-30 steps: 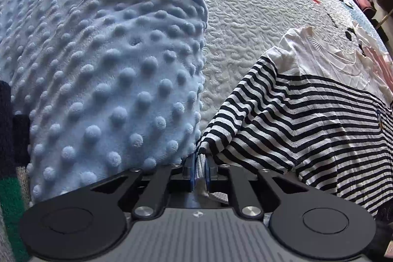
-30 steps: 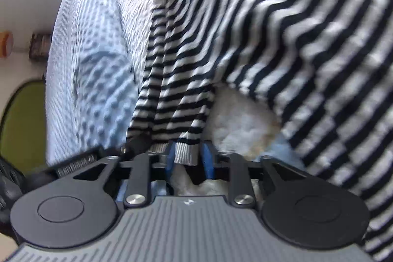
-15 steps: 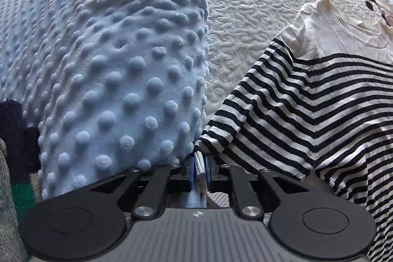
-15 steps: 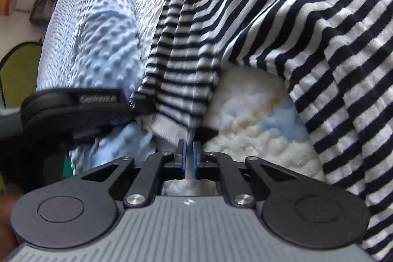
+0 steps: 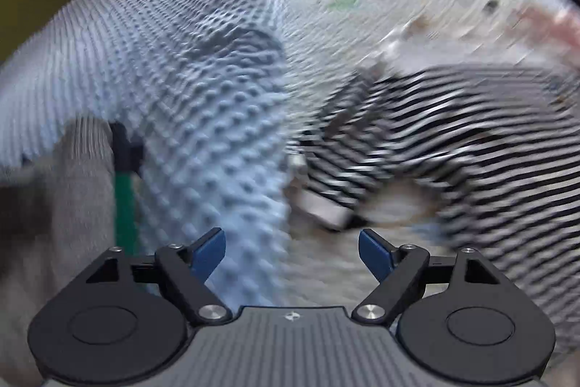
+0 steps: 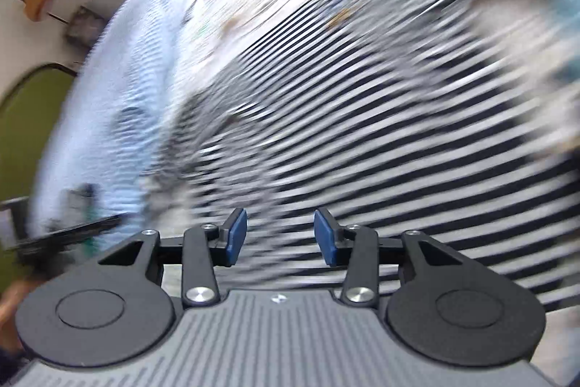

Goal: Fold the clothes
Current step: 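Pull the white ribbed hem straight with both grippers and release it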

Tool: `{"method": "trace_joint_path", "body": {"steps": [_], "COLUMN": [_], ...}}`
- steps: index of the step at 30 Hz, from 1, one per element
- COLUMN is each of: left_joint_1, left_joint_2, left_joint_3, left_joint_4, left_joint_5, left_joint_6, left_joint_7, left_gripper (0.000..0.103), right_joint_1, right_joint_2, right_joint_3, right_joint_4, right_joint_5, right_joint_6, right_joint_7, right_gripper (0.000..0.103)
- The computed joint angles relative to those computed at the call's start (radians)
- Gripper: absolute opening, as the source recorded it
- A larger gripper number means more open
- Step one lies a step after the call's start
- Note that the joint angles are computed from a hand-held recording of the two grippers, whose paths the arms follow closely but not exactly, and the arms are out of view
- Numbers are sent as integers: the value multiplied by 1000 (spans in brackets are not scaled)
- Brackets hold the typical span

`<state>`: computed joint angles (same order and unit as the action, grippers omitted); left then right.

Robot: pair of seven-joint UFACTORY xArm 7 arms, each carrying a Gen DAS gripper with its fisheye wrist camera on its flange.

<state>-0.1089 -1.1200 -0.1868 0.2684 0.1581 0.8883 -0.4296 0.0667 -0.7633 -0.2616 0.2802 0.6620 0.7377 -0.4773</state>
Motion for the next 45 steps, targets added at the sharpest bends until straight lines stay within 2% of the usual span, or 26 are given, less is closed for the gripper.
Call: {"method": "trace_joint_path", "body": {"steps": [3, 6, 11, 15, 18, 19, 20, 22, 24, 26, 27, 28, 29, 30, 32, 34, 37, 40, 43, 45], "left_joint_1": [-150, -282, -416, -493, -596, -635, -663, -712, -762, -797, -808, -807, -804, -804, -803, -783, -761, -745, -726, -715], "left_joint_2": [-272, -481, -567, -766, -912, -903, -872, -823, -835, -836, -835, -833, -838, -853, -849, -746, -702, -735, -746, -740], "left_joint_3": [8, -28, -77, -83, -162, -206, -240, -292, -316, -341, -348, -346, -335, -315, -273, -235, -197, -184, -197, -206], "left_joint_4": [-104, -193, -270, -322, -354, -351, -343, -330, -333, -338, -340, -341, -346, -357, -372, -344, -303, -269, -246, -242], "left_joint_5": [-188, -333, -377, -392, -446, -466, -477, -494, -502, -493, -488, -483, -480, -480, -474, -438, -393, -390, -427, -442], "left_joint_6": [116, 220, 297, 455, 534, 531, 514, 488, 493, 498, 500, 500, 500, 498, 475, 423, 434, 485, 500, 516], "left_joint_7": [-125, -264, -364, -471, -602, -649, -688, -763, -835, -898, -929, -963, -998, -1026, -1055, -1021, -1007, -1000, -996, -977], "left_gripper": [81, 73, 70, 72, 75, 75, 75, 73, 70, 61, 59, 48, 24, 9, 6, 5, 5, 5, 5, 5], "right_joint_1": [-174, -288, -454, -587, -614, -613, -607, -609, -606, -605, -608, -612, -616, -621, -627, -626, -619, -607, -595, -591], "right_joint_2": [-61, -74, -112, -186, -197, -195, -179, -101, -31, -10, -20, -31, -37, -39, -45, -53, -52, -5, 19, 22], "right_joint_3": [-61, -106, -183, -169, -184, -186, -187, -194, -200, -194, -186, -179, -172, -163, -143, -127, -135, -165, -167, -158], "right_joint_4": [-20, -5, -3, -90, -136, -138, -135, -101, -67, -58, -64, -72, -78, -82, -86, -78, -34, 50, 99, 96], "right_joint_5": [-206, -299, -341, -365, -349, -346, -338, -318, -293, -282, -283, -282, -278, -271, -266, -277, -307, -327, -337, -348], "right_joint_6": [84, 184, 335, 385, 391, 385, 376, 374, 382, 388, 387, 386, 386, 384, 378, 379, 382, 424, 455, 436], "right_joint_7": [-107, -164, -212, -194, -229, -255, -273, -263, -256, -274, -286, -294, -290, -273, -234, -209, -214, -231, -242, -256], "right_gripper": [44, 44, 44, 45, 44, 42, 31, 18, 14, 12, 12, 10, 9, 9, 5, 3, 3, 3, 3, 3]}}
